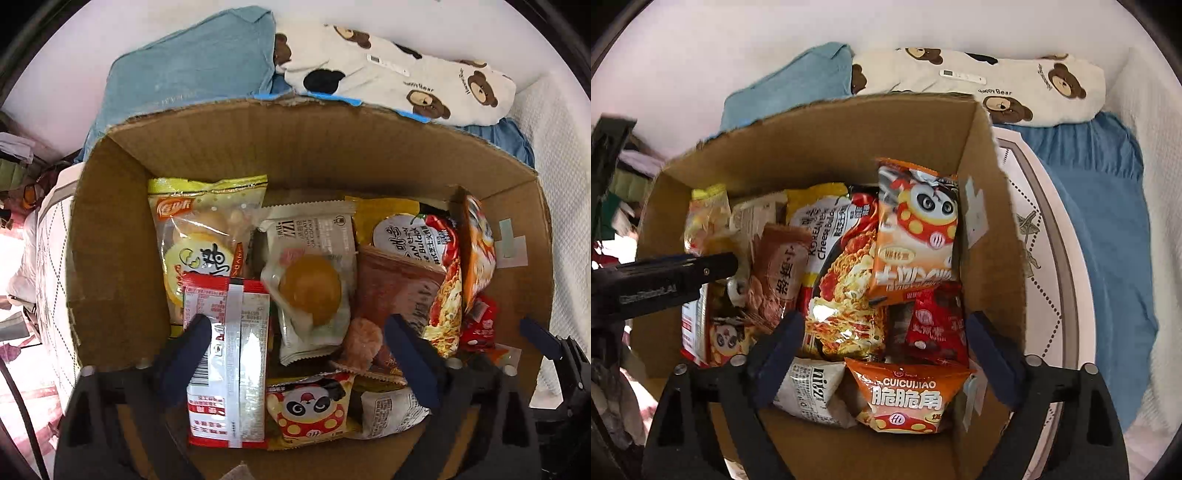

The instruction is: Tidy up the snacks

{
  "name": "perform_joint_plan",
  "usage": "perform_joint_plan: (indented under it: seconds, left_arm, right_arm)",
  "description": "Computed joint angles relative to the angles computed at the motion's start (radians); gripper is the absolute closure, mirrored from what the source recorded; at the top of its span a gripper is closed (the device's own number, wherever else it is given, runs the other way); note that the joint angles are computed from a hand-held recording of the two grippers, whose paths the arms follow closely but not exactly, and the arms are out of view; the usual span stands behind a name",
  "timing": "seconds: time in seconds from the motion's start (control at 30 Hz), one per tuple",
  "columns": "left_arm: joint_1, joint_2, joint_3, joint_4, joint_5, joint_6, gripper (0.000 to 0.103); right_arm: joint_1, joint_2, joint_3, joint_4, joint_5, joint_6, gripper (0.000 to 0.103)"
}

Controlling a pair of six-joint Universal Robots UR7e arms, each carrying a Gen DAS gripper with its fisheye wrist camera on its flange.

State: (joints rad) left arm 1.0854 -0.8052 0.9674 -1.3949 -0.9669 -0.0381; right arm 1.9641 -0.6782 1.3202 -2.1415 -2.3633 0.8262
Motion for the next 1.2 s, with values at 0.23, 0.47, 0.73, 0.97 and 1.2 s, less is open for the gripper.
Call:
perform_joint_plan:
  seconds: [0.23, 0.47, 0.73, 0.97, 1.2]
  left_arm:
    - [-0.005, -0.075, 0.097, -0.043, 0.008, 0.003, 0.006]
    - [-0.003, -0.141, 0.174, -0.082, 0.000, -0.001, 0.006]
    - [-0.022, -0.250, 0.247, -0.138, -0.019, 0.012, 0.006]
    - [-0.067, -0.374, 0.367, -0.266, -0.001, 0.052, 0.006]
    - [-0.123, -0.520, 0.497, -0.363, 0.002, 0.062, 0.006]
  right_arm:
    - [0.005, 0.013, -0.030, 0.083, -0.018, 0.048, 0.004]
    - [0.026, 0.005, -0.016, 0.095, -0.032, 0.077, 0.004]
    - [0.074, -0.024, 0.033, 0.058, -0.068, 0.099, 0.004]
    - [0.157, -0.047, 0.079, 0.048, -0.150, 0.146, 0.004]
    - [0.263, -0.060, 0.096, 0.125, -0.250, 0.236, 0.003]
